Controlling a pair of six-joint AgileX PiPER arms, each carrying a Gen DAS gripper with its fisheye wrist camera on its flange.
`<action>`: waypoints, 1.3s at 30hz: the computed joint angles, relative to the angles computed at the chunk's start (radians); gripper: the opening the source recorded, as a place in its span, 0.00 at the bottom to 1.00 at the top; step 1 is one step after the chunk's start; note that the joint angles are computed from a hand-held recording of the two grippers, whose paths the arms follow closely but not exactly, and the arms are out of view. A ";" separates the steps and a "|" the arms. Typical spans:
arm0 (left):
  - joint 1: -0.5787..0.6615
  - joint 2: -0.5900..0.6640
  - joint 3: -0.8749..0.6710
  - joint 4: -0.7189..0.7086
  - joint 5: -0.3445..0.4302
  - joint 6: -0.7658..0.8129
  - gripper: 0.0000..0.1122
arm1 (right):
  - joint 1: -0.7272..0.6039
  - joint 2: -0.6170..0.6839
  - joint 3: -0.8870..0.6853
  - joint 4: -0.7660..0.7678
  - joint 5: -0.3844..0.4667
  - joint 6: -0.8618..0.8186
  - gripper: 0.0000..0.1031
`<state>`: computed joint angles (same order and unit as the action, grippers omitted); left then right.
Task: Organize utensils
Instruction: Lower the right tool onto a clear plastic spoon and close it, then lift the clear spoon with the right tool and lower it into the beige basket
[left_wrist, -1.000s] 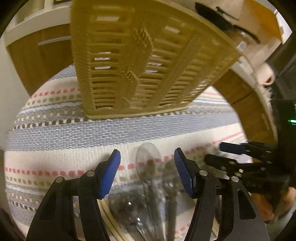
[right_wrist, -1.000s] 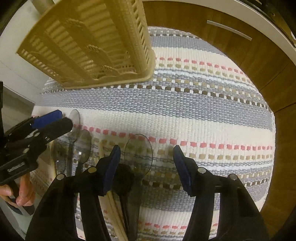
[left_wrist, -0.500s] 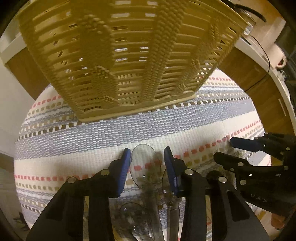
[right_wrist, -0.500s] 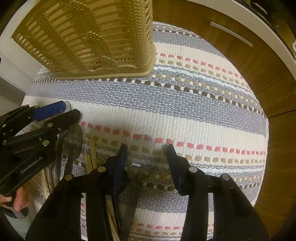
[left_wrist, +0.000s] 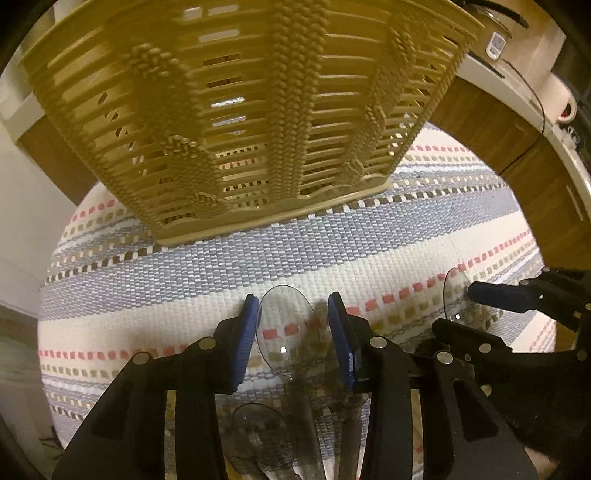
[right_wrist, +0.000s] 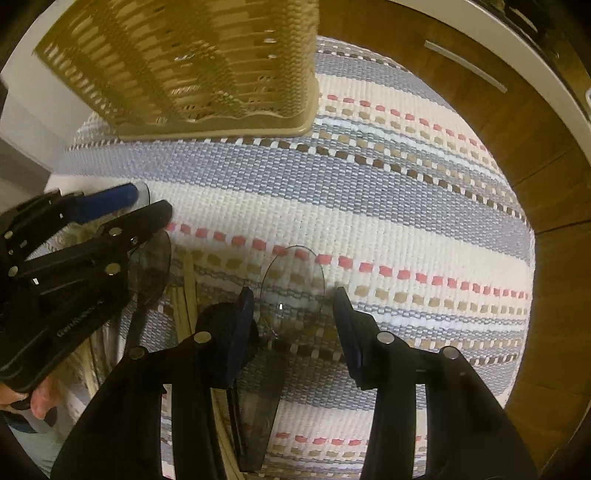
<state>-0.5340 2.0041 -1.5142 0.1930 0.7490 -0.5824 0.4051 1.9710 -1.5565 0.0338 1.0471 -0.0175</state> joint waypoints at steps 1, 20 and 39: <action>-0.015 0.013 -0.020 0.033 0.022 -0.028 0.30 | 0.014 -0.005 0.010 -0.018 -0.013 0.012 0.31; -0.045 -0.489 0.406 0.483 -0.380 -0.517 0.27 | -0.089 -0.418 0.200 0.247 -0.216 -0.306 0.29; 0.060 -0.390 0.091 1.192 -0.253 -1.034 0.27 | -0.053 -0.190 -0.193 0.139 -0.677 -0.131 0.29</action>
